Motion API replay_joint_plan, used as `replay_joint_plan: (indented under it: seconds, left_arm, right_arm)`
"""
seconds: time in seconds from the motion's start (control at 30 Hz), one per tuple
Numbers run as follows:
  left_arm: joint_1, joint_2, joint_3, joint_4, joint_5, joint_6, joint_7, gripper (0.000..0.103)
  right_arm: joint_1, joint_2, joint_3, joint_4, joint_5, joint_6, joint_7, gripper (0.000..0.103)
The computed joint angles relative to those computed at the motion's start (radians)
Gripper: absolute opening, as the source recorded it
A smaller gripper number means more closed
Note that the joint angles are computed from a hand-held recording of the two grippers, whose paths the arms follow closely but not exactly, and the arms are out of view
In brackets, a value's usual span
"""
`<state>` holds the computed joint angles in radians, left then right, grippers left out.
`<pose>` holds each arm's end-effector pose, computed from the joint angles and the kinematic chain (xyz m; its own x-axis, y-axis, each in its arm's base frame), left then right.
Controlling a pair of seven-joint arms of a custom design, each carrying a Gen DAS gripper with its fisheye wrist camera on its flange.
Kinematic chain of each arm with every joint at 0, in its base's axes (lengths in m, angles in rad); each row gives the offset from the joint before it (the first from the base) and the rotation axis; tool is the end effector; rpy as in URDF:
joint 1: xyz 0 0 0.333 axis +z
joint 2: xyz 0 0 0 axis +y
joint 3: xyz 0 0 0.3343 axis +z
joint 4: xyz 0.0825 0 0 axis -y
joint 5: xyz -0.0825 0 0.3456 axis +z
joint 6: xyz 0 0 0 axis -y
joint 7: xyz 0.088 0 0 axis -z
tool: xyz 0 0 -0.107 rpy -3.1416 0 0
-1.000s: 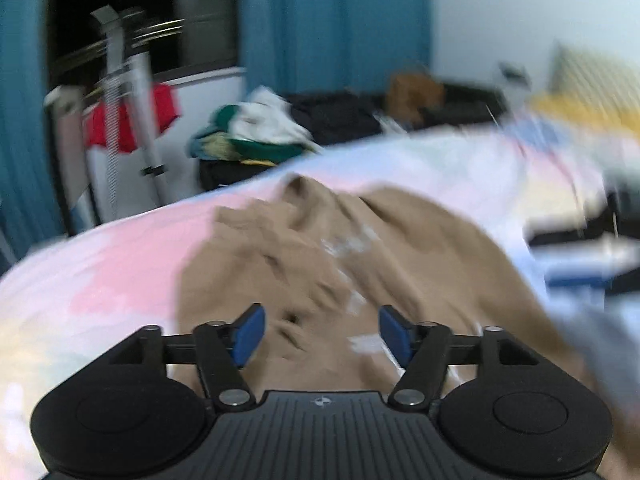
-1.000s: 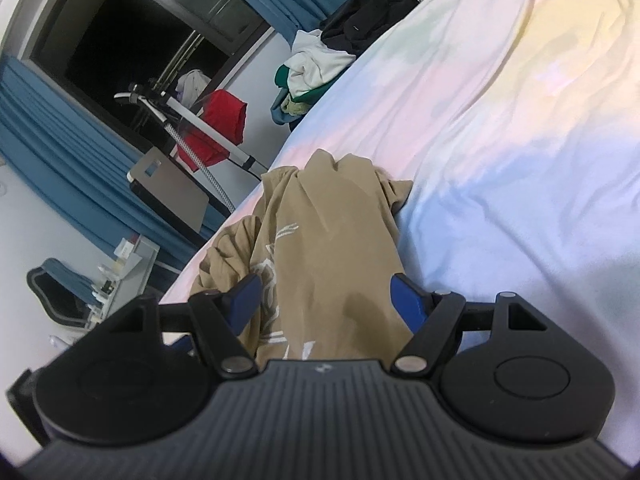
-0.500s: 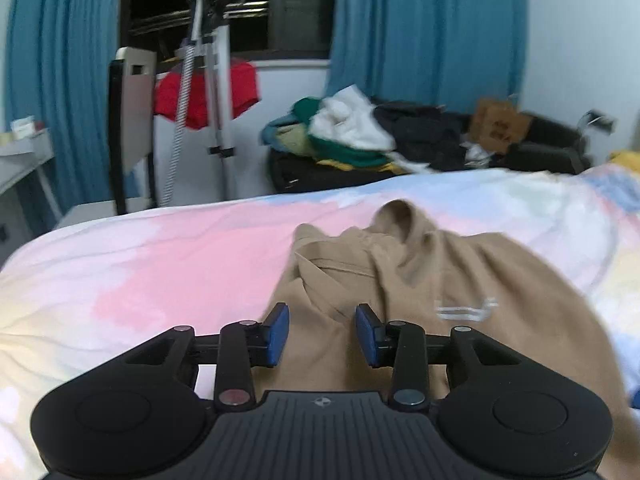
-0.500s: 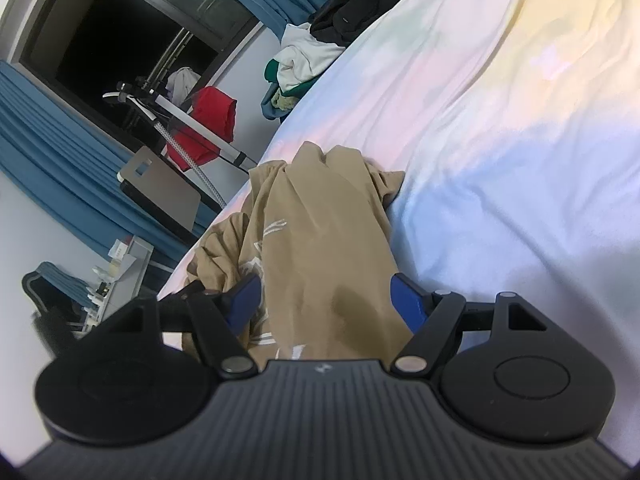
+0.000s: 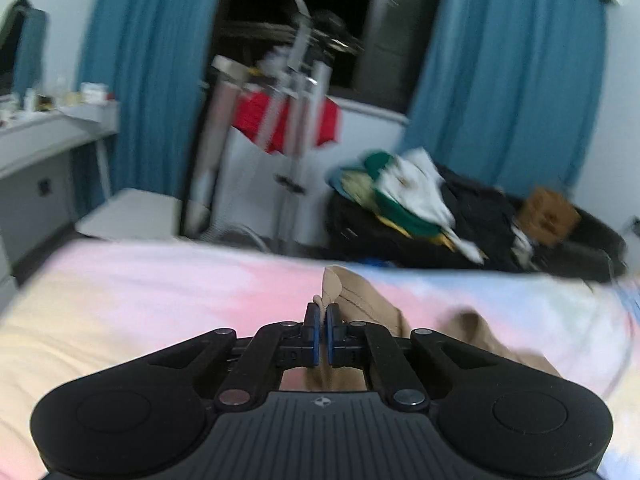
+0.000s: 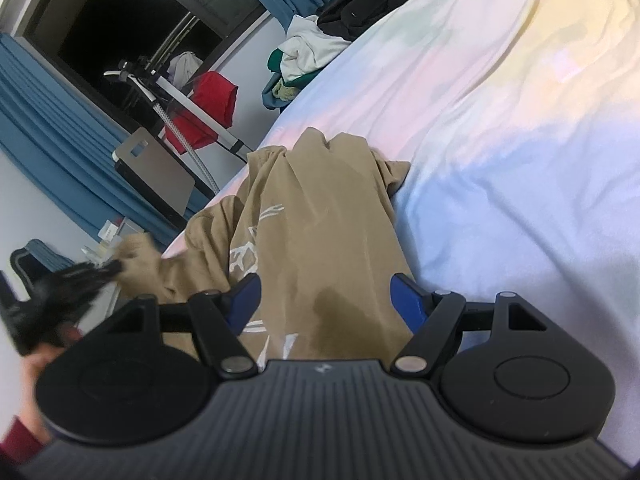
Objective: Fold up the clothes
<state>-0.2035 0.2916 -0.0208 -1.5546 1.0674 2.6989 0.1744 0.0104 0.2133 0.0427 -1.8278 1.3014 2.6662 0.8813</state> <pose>0.6412 -0.1743 0.5942 0.2784 -0.9475 0.1573 -0.3945 -0.2621 -0.8807 0.6218 0.0026 0.5046 0.0297 -0.7440 -0.6675 -0.7003 0.4610 -0.5450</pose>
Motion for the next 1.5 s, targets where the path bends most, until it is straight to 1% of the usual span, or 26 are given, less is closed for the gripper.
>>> replay_joint_plan:
  seconds: [0.1, 0.13, 0.23, 0.27, 0.3, 0.37, 0.43, 0.47, 0.5, 0.53, 0.63, 0.77, 0.8, 0.87, 0.93, 0.97, 1.0, 1.03, 1.07, 1.13, 1.17, 1.27, 1.33, 1.43, 1.47, 1.5]
  left_arm:
    - [0.019, -0.036, 0.029, 0.001, 0.020, -0.104, -0.028, 0.003]
    - [0.024, -0.035, 0.034, 0.013, 0.029, -0.164, -0.030, 0.004]
    - [0.051, -0.016, 0.031, 0.027, 0.000, -0.313, -0.012, 0.004]
    - [0.078, -0.020, 0.022, 0.011, -0.056, -0.311, 0.009, 0.005]
    - [0.104, -0.037, 0.015, -0.029, -0.098, -0.281, 0.007, 0.005]
    - [0.131, -0.089, 0.012, -0.134, -0.102, -0.205, -0.039, 0.007]
    - [0.156, -0.140, 0.003, -0.224, -0.111, -0.144, -0.046, 0.021]
    - [0.169, -0.167, -0.004, -0.267, -0.125, -0.114, -0.042, 0.025]
    - [0.178, -0.191, -0.008, -0.303, -0.121, -0.080, -0.060, 0.034]
    - [0.187, -0.215, -0.012, -0.337, -0.110, -0.045, -0.087, 0.038]
    - [0.206, -0.250, -0.028, -0.393, -0.065, 0.033, -0.132, 0.044]
    - [0.191, -0.208, -0.061, -0.374, -0.067, 0.029, -0.097, 0.045]
    - [0.185, -0.186, -0.063, -0.357, -0.074, 0.025, -0.083, 0.045]
    - [0.159, -0.126, -0.065, -0.297, -0.089, -0.017, -0.070, 0.047]
    - [0.143, -0.099, -0.054, -0.279, -0.111, -0.012, -0.088, 0.049]
    - [0.136, -0.088, -0.044, -0.270, -0.103, -0.006, -0.103, 0.049]
    - [0.123, -0.082, -0.035, -0.260, -0.085, -0.020, -0.116, 0.039]
    - [0.112, -0.080, -0.028, -0.256, -0.071, -0.038, -0.130, 0.011]
    - [0.112, -0.082, -0.026, -0.257, -0.080, -0.041, -0.135, 0.006]
    - [0.123, -0.113, -0.019, -0.285, -0.090, -0.011, -0.152, 0.005]
    - [0.124, -0.135, -0.017, -0.298, -0.078, -0.015, -0.158, 0.005]
    - [0.147, -0.213, -0.026, -0.342, -0.085, -0.058, -0.115, 0.005]
    - [0.161, -0.250, -0.039, -0.353, -0.089, -0.154, -0.061, 0.005]
    - [0.181, -0.262, -0.056, -0.361, -0.129, -0.302, 0.010, 0.005]
    - [0.190, -0.262, -0.057, -0.373, -0.155, -0.317, 0.013, 0.005]
    - [0.199, -0.264, -0.055, -0.392, -0.178, -0.306, 0.007, 0.005]
  right_arm:
    - [0.006, 0.001, 0.002, 0.001, -0.011, 0.012, -0.003, 0.074]
    - [0.007, 0.002, 0.003, 0.001, -0.012, 0.016, -0.006, 0.074]
    - [0.012, 0.010, 0.005, 0.007, -0.030, 0.024, -0.002, 0.074]
    - [0.012, 0.013, 0.006, 0.008, -0.034, 0.025, 0.000, 0.074]
    - [0.012, 0.016, 0.007, 0.010, -0.037, 0.026, 0.002, 0.074]
    - [0.011, 0.020, 0.010, 0.013, -0.043, 0.027, 0.005, 0.074]
    - [0.009, 0.022, 0.012, 0.016, -0.046, 0.024, 0.012, 0.074]
    - [0.008, 0.022, 0.013, 0.016, -0.043, 0.023, 0.010, 0.074]
    - [0.007, 0.019, 0.015, 0.014, -0.041, 0.023, 0.004, 0.074]
    - [0.007, 0.016, 0.016, 0.012, -0.040, 0.023, 0.000, 0.074]
    - [0.008, 0.004, 0.017, 0.001, -0.030, 0.020, -0.020, 0.074]
    - [0.013, -0.007, 0.011, -0.010, -0.031, 0.019, -0.032, 0.074]
    - [0.014, -0.006, 0.009, -0.009, -0.033, 0.016, -0.030, 0.074]
    - [0.015, -0.002, 0.008, -0.006, -0.035, 0.015, -0.027, 0.074]
    - [0.014, 0.006, 0.008, 0.001, -0.035, 0.010, -0.023, 0.074]
    - [0.013, 0.011, 0.008, 0.006, -0.037, 0.006, -0.019, 0.074]
    - [0.013, 0.016, 0.009, 0.012, -0.040, 0.003, -0.016, 0.074]
    - [0.013, 0.021, 0.010, 0.017, -0.043, 0.000, -0.012, 0.074]
    - [0.012, 0.025, 0.012, 0.020, -0.045, -0.003, -0.011, 0.074]
    - [0.011, 0.027, 0.015, 0.022, -0.048, -0.006, -0.009, 0.074]
    - [0.010, 0.025, 0.016, 0.021, -0.046, -0.008, -0.010, 0.074]
    - [0.009, 0.017, 0.017, 0.013, -0.038, -0.001, -0.022, 0.074]
    - [0.011, 0.011, 0.017, 0.009, -0.033, 0.005, -0.029, 0.074]
    - [0.014, 0.003, 0.015, 0.001, -0.029, 0.016, -0.039, 0.074]
    - [0.015, 0.001, 0.015, -0.001, -0.027, 0.018, -0.045, 0.074]
    - [0.018, 0.000, 0.015, -0.002, -0.027, 0.024, -0.051, 0.074]
